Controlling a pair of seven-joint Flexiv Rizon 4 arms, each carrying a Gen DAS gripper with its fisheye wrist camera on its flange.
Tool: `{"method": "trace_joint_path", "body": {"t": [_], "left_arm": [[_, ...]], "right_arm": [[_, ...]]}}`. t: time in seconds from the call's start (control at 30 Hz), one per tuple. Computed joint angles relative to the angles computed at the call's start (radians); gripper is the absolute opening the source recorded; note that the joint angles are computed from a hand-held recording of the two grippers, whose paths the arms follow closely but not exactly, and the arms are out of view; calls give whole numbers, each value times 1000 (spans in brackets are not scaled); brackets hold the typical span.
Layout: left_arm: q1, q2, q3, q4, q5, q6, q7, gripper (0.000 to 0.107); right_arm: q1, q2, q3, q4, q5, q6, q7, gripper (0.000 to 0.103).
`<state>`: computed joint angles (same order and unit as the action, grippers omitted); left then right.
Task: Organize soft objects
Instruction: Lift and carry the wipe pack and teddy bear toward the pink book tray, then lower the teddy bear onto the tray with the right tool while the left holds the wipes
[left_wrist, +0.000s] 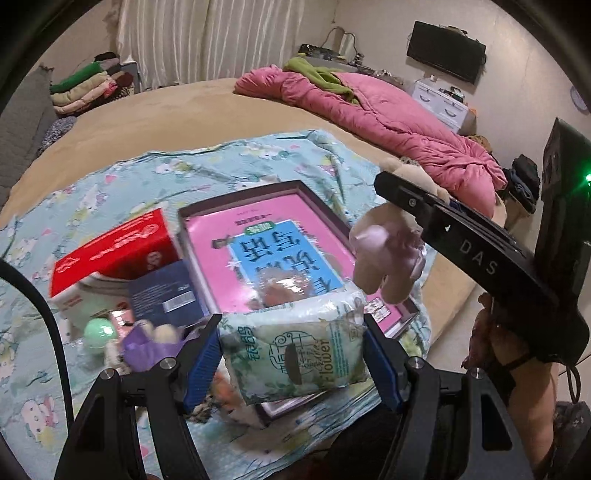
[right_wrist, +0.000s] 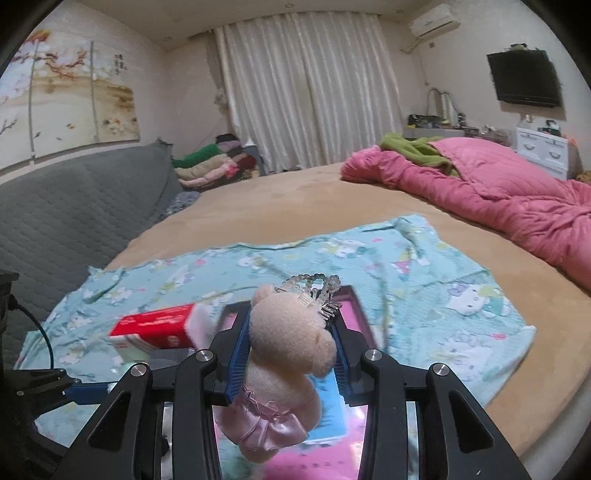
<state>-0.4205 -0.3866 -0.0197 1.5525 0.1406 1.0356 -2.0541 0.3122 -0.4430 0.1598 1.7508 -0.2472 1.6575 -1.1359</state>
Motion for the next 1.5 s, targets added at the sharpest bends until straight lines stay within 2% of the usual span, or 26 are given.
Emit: {"method": "trace_joint_path", "body": {"t": [0.07,0.3,0.63,0.93,0.97,1.07,1.5], "left_arm": [[3,-24,-12,-21,-16,-5,11,71],[-17,-111,-14,-133,-29,-59,52,71],[-52,-224,-7,-285,-23,-177,143,71],[-59,-277,-9,-341,-45,-233,219,71],[-61,-276,-6,-337,-45,-232,219,71],[-62,-277,-1,-331,-40,-241,230,71],[-40,-264,-7,-270,-69,-234,236,71]], "right_arm": [[1,3,-17,9,5,3,8,40],[84,21,-158,50,-23,14,60,40],[84,13,-193,63,-34,17,100,40],[22,-17,-124,37,-36,-26,91,40],[1,-23,-95,30,-31,-35,82,40],[2,-30,-93,25,-36,-55,73,40],[-76,-83,52,-54,36,-219,-72,40]]}}
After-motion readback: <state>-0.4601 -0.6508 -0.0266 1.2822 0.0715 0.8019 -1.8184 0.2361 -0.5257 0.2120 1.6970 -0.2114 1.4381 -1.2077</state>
